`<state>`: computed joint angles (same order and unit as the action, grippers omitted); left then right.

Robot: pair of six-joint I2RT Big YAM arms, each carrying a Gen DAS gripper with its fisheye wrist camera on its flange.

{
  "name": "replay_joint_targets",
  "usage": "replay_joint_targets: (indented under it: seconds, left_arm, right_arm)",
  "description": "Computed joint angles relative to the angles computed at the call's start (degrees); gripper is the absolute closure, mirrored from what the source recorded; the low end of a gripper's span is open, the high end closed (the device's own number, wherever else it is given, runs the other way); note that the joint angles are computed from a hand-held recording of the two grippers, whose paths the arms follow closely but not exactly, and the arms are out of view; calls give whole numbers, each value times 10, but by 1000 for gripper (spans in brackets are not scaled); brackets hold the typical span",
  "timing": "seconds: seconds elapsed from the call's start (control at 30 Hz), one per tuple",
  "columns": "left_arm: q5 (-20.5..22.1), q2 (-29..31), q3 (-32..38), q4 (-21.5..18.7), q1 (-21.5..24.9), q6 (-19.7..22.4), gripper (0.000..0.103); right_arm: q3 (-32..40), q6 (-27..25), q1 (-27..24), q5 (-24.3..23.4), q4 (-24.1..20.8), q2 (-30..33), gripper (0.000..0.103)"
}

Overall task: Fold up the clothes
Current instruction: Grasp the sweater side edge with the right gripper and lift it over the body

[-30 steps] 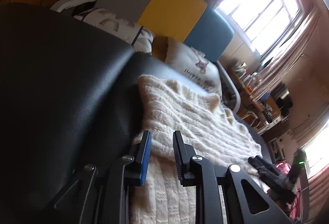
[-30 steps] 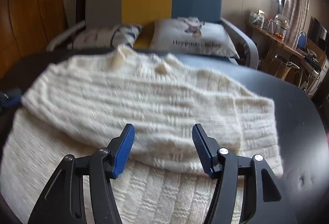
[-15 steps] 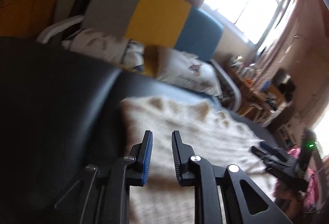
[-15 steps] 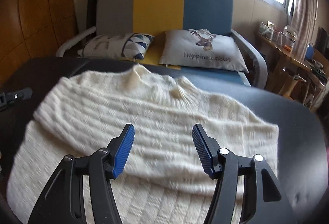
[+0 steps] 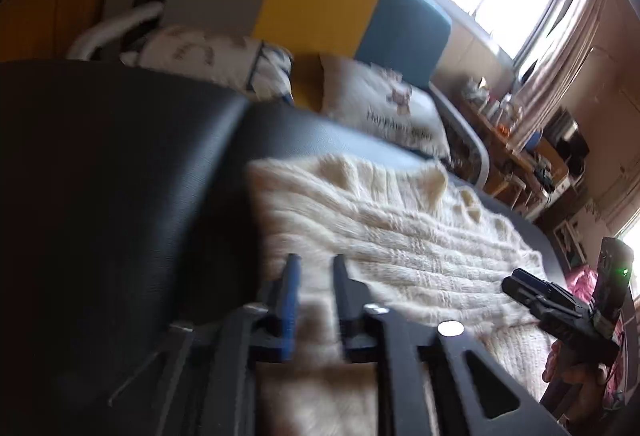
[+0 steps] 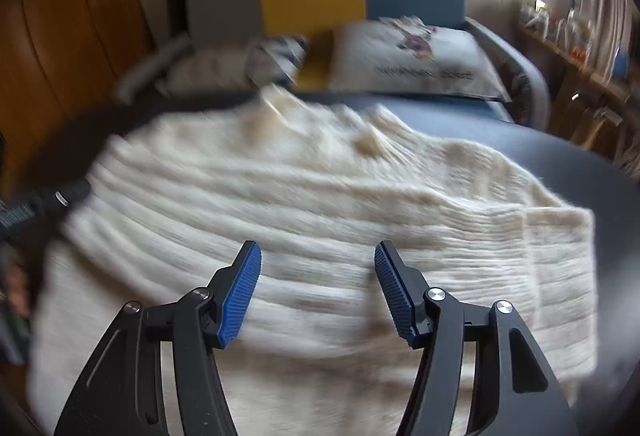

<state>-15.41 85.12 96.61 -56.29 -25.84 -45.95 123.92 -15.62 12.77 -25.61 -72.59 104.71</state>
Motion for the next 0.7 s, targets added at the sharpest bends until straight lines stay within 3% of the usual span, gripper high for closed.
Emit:
replay_joint_targets:
  seconds: [0.1, 0.2, 0.27, 0.33, 0.4, 0.5, 0.6, 0.7]
  left_arm:
    - [-31, -46, -31, -26, -12, 8, 81]
    - [-67, -88, -64, -57, -34, 8, 80]
    - [-82, -123, -100, -60, -50, -11, 80]
    - [-76, -157, -137, -51, -59, -41, 80]
    - [-70, -183, -167, -43, -68, -73, 80]
    - [-80, -210, -196, -35, -82, -81, 80]
    - [-68, -223, -214, -13, -85, -58, 80]
    - [-44, -227, -223, 20, -85, -22, 80]
  right_arm:
    - [-43, -26, 9, -81, 16, -46, 40]
    - [-59, -53, 36, -157, -40, -62, 40]
    - [-71, -13, 51, -230, -72, -58, 40]
    - [-114, 56, 70, -260, -34, -72, 40]
    - [-127, 125, 87, -286, -26, -66, 40]
    - [-160, 237, 103, -282, 39, -74, 40]
    - [-186, 332, 112, -275, 120, -82, 40]
    - [-155, 354, 122, -257, 116, -61, 40]
